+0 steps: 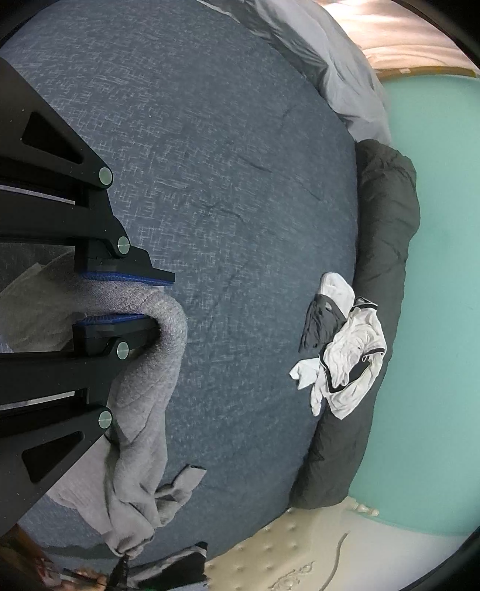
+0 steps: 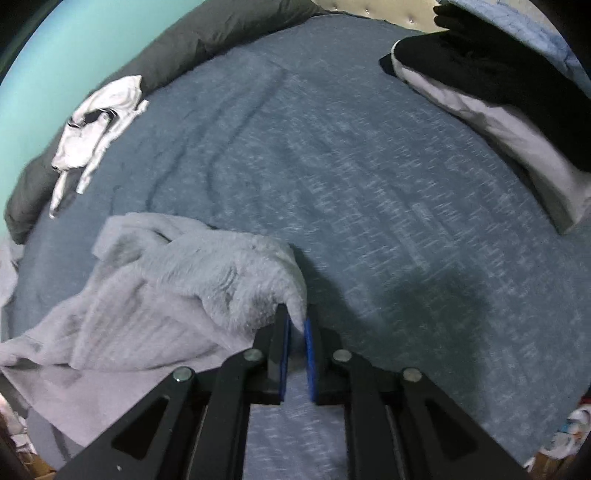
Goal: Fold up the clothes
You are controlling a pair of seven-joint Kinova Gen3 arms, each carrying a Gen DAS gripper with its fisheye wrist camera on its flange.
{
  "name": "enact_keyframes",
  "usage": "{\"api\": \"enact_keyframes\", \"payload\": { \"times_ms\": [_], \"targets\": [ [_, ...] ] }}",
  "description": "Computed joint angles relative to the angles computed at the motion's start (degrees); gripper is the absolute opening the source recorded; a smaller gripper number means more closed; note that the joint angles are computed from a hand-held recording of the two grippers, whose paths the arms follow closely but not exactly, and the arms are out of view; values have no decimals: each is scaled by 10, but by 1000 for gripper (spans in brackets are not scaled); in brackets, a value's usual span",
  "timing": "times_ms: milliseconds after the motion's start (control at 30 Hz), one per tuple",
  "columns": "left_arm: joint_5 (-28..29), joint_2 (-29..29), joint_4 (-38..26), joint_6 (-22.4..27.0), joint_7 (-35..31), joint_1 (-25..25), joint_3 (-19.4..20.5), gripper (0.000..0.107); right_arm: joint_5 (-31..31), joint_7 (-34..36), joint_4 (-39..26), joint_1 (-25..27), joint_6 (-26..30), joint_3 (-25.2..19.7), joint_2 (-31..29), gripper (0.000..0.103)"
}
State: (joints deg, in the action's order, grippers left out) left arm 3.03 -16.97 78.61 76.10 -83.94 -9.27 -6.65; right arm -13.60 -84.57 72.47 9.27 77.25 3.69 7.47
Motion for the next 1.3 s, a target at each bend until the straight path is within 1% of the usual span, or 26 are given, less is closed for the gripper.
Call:
{"api": "enact_keyframes", "payload": {
  "times_ms": [67,133,233,300,367,433,467,500,533,567,633,733,833,933,967,1133,1233,1300],
  "targets": [
    [-1,-4,6,-2,-4,1,-1,15,-1,-2,-2,1,-13,2,-11,10],
    [-4,-8,12,-3,-7,1,-1,15,-20,1,-6,8,-24,5,-21,10],
    [-1,-11,17,-4,-9,1,-5,15,-24,-14,-17,8,-32,9,-32,11],
    [1,-10,18,-4,-10,0,-8,15,-42,-22,-29,14,-30,14,-31,13],
    [0,-10,21,-6,-11,-1,-7,15,-62,-24,-40,20,-28,15,-25,23],
    [0,-11,24,-9,-12,-1,-7,15,-100,-8,-46,28,-24,12,-15,30],
    [1,-11,25,-9,-13,-1,-7,15,-119,1,-52,34,-17,4,-7,31],
    [1,-11,27,-10,-14,-1,-8,15,-128,5,-59,30,-9,3,2,32],
    [2,-11,29,-11,-14,0,-8,15,-127,5,-70,21,0,-2,13,36],
    [3,-11,31,-12,-15,0,-8,15,-124,3,-82,15,9,-12,25,43],
    [5,-13,35,-15,-17,0,-9,15,-105,-6,-107,-9,22,-28,48,48],
    [5,-15,44,-22,-28,2,-12,15,-76,-8,-140,-47,32,-50,81,48],
    [11,-18,58,-32,-43,3,-21,15,-49,0,-187,-86,46,-67,123,49],
    [23,-20,76,-44,-56,3,-32,15,7,3,-219,-134,36,-69,157,50],
    [28,-20,84,-48,-61,3,-36,15,16,6,-229,-141,35,-70,170,50],
    [50,-19,118,-71,-86,-3,-55,15,38,23,-307,-168,67,-76,240,50],
    [60,-18,136,-83,-95,-8,-58,15,68,36,-347,-196,102,-72,276,50],
    [62,-16,145,-90,-98,-12,-57,15,84,55,-348,-209,108,-71,285,50]
  ]
}}
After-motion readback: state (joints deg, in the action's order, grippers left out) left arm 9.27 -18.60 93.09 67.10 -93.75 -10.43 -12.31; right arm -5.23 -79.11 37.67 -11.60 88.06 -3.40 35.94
